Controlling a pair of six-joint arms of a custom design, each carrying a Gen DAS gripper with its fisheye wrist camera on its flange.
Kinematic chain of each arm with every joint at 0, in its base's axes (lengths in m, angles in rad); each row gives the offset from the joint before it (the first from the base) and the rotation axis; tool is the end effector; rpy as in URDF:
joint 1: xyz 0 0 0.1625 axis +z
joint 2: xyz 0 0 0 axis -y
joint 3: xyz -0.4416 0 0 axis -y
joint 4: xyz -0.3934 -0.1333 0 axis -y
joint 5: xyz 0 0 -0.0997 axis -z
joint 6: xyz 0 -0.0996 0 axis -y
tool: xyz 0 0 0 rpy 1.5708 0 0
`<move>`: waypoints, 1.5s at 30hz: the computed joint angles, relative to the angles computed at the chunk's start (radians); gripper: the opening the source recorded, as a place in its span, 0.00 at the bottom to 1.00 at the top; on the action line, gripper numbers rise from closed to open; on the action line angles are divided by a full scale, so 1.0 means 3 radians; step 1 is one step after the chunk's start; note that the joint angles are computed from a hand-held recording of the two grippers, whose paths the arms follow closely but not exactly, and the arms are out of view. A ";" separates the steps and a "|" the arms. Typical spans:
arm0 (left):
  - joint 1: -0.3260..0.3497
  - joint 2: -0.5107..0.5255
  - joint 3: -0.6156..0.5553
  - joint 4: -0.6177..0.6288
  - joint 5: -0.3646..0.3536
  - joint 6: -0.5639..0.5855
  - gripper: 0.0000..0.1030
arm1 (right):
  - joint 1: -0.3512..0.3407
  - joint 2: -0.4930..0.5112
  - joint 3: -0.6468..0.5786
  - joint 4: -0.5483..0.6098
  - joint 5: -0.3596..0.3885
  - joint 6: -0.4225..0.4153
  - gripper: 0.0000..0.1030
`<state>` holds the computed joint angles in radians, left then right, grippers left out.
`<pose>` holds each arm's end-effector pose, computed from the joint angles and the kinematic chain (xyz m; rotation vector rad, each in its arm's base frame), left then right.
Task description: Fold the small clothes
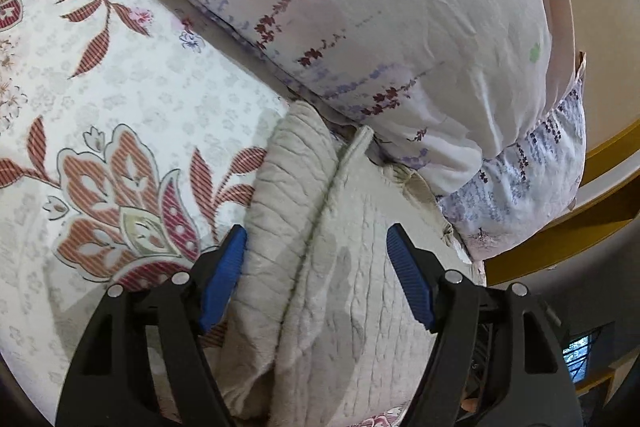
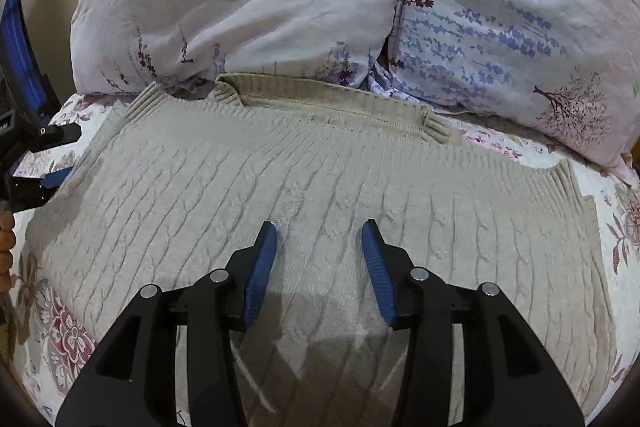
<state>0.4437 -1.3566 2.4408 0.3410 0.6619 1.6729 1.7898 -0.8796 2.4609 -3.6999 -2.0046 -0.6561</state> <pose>-0.0789 -0.2721 0.1712 -0.5579 2.6646 -1.3335 0.1782 -0.3799 0.0841 0.9365 -2.3741 0.5770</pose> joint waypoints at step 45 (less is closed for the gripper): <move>0.0628 0.1715 -0.1962 -0.1223 0.1651 0.2306 0.15 | -0.1541 -0.1941 0.0364 0.1105 0.1491 0.0584 0.50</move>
<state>0.6321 -0.8422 1.8521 -0.0259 1.1571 2.3647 1.3273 -1.4619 2.5701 -3.3683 -1.5574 -0.4810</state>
